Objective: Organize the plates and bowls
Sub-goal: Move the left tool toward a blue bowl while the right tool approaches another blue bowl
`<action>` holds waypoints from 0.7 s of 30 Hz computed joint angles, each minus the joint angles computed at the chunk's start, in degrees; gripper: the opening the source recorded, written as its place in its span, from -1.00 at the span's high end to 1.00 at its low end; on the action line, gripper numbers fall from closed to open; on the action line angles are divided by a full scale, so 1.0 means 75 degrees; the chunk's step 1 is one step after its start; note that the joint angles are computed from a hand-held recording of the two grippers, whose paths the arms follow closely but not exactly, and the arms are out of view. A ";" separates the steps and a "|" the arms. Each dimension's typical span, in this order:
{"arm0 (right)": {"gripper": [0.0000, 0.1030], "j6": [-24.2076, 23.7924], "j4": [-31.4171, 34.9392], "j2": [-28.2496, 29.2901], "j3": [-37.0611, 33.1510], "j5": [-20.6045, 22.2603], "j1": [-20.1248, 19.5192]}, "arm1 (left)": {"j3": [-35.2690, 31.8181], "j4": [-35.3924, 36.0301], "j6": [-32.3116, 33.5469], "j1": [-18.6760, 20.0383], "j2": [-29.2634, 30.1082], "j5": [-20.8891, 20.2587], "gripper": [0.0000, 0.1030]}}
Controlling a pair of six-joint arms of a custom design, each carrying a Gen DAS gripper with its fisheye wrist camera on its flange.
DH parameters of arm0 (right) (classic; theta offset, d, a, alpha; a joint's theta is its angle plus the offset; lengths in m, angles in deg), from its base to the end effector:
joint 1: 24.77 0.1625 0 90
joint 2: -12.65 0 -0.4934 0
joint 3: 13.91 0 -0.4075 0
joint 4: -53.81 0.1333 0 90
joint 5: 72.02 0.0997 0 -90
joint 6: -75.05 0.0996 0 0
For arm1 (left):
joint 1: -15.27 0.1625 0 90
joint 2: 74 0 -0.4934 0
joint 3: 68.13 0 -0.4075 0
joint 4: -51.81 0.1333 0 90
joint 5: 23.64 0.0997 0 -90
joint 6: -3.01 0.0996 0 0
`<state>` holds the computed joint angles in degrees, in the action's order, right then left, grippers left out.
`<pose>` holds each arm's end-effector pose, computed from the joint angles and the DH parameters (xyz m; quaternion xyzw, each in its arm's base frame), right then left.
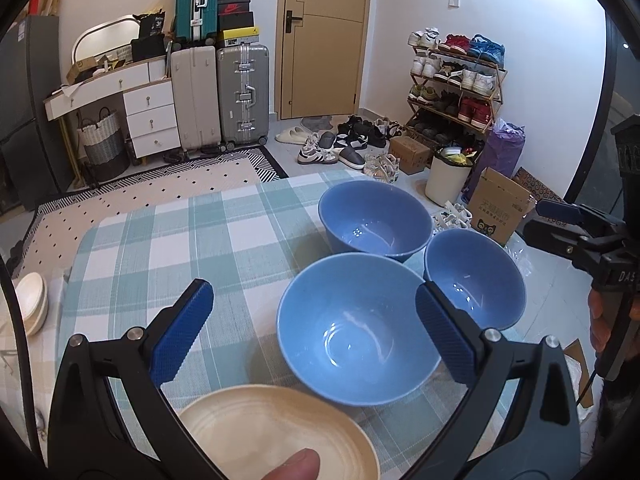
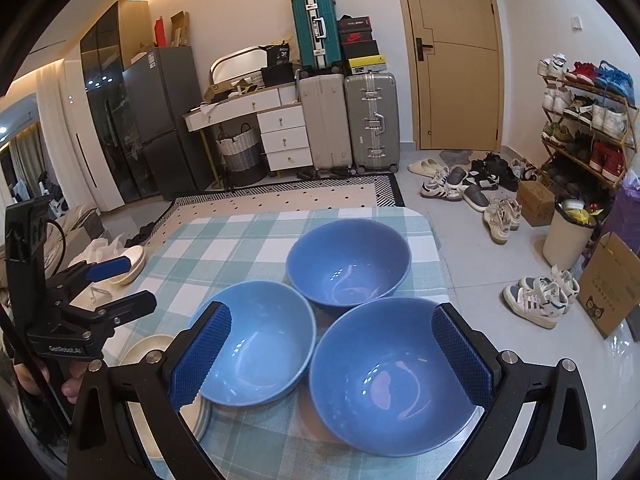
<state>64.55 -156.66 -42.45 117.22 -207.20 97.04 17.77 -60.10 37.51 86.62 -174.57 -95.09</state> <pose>0.3173 -0.3927 0.1914 0.1730 -0.8495 0.4089 0.2849 0.0156 -0.4697 0.7343 0.3740 0.8607 -0.2857 0.1943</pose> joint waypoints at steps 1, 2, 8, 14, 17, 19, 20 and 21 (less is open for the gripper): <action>-0.99 -0.0056 -0.0006 0.0004 -0.0031 0.0007 -0.0039 | -0.0002 -0.0033 -0.0015 -0.0053 0.0028 0.0037 -0.96; -0.99 -0.0108 -0.0022 0.0013 -0.0068 -0.0001 -0.0077 | -0.0011 -0.0060 -0.0024 -0.0095 0.0069 0.0064 -0.96; -0.99 -0.0307 0.0180 -0.0026 -0.0316 0.0218 -0.0370 | -0.0163 -0.0053 -0.0184 -0.0180 0.0371 0.0069 -0.96; -0.99 -0.0475 0.0414 0.0035 -0.0555 0.0310 -0.0648 | -0.0233 -0.0299 -0.0246 -0.0203 0.0824 0.0190 -0.96; -0.99 -0.0532 0.0428 0.0064 -0.0650 0.0387 -0.0828 | -0.0341 -0.0287 -0.0353 -0.0129 0.1083 0.0145 -0.96; -0.99 -0.0552 0.0400 0.0068 -0.0691 0.0461 -0.0947 | -0.0348 -0.0406 -0.0286 -0.0091 0.1220 0.0135 -0.96; -0.99 -0.0582 0.0343 0.0068 -0.0695 0.0504 -0.1004 | -0.0342 -0.0492 -0.0256 -0.0089 0.1286 0.0168 -0.96; -0.99 -0.0611 0.0294 0.0079 -0.0716 0.0526 -0.1062 | -0.0354 -0.0555 -0.0248 -0.0073 0.1367 0.0180 -0.96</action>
